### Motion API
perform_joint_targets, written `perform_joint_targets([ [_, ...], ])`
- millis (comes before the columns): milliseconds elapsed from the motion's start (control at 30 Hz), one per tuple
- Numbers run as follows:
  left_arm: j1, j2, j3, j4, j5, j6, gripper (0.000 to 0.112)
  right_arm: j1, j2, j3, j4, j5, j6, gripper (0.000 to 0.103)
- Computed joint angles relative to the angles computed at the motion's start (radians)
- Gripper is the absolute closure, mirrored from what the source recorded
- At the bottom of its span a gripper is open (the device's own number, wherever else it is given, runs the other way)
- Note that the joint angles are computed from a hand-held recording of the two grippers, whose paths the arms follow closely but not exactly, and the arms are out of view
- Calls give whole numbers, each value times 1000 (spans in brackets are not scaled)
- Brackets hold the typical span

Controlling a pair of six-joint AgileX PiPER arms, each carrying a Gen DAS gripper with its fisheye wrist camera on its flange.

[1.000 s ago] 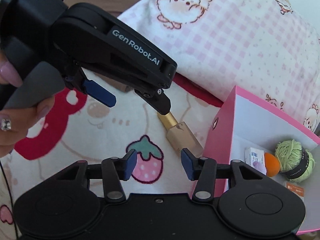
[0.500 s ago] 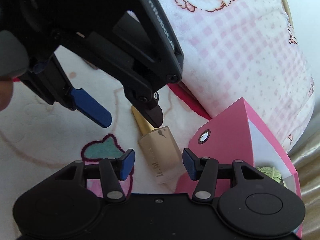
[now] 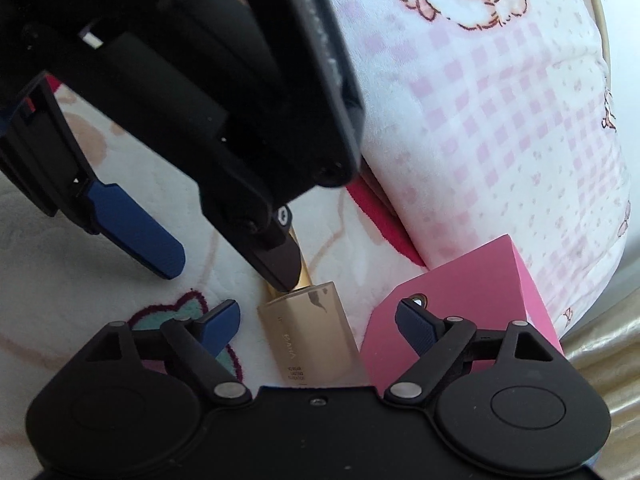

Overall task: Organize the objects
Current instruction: 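Move the left tool to the gold-capped foundation bottle, then close the left tool on the foundation bottle and lift it upright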

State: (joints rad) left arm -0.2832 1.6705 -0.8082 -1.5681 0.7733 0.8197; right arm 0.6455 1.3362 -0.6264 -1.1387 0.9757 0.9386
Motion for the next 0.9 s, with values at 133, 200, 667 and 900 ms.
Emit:
perform_joint_targets([
  [133, 26, -13, 14, -13, 15, 4, 62, -3, 18, -33, 41, 20, -24, 15],
  [200, 29, -25, 16, -3, 15, -4, 62, -38, 14, -61, 95, -7, -68, 26],
  [667, 61, -110, 17, 121, -4, -122, 62, -180, -62, -66, 189, -189, -58, 53],
  [900, 103, -191, 61, 165, -1, -157, 62, -184, -247, -21, 323, -284, -143, 61],
])
